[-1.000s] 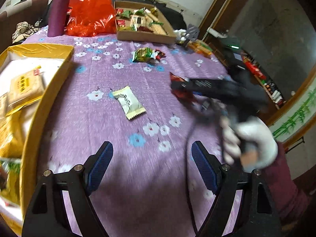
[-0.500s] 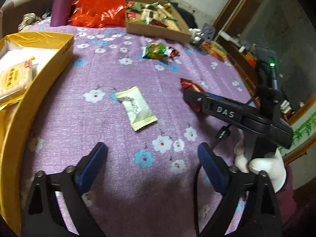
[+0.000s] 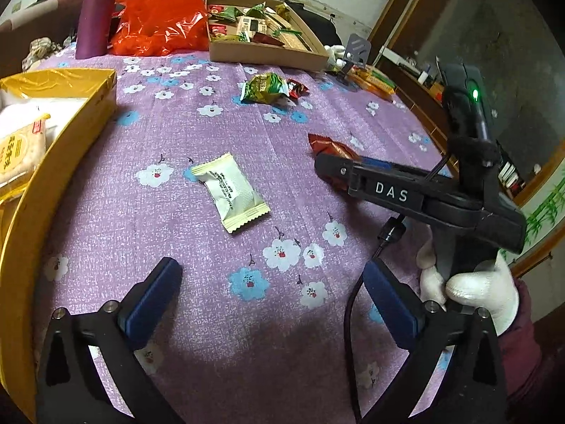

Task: Organize snacks
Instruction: 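Grasp the white wrapped candy with the left tool while the right tool holds the red candy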

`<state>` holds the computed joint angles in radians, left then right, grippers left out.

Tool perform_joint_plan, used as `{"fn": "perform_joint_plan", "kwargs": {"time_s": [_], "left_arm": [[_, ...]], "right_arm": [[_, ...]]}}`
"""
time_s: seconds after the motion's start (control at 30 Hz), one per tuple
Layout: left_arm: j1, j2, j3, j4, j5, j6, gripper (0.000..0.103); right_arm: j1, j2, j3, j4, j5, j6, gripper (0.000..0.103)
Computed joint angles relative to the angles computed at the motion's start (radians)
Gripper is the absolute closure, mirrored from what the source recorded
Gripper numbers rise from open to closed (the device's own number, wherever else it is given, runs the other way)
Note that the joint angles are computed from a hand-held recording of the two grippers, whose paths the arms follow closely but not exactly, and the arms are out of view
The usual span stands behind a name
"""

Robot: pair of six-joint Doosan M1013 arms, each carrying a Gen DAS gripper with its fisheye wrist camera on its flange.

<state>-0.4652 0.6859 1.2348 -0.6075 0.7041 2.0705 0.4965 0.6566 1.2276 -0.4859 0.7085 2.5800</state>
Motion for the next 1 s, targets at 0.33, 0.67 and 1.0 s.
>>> {"fn": "perform_joint_plan", "kwargs": {"time_s": [0.33, 0.67, 1.0], "left_arm": [[-0.057, 0.0, -0.009, 0.35, -0.03, -0.151, 0.0], [-0.074, 0.004, -0.013, 0.453, -0.032, -0.205, 0.0], [-0.075, 0.004, -0.014, 0.461, -0.033, -0.213, 0.0]], "right_arm": [[0.001, 0.005, -0.008, 0.0, 0.012, -0.016, 0.049], [0.001, 0.007, -0.012, 0.006, 0.016, -0.028, 0.04], [-0.001, 0.016, -0.027, 0.035, 0.023, -0.082, 0.027]]}}
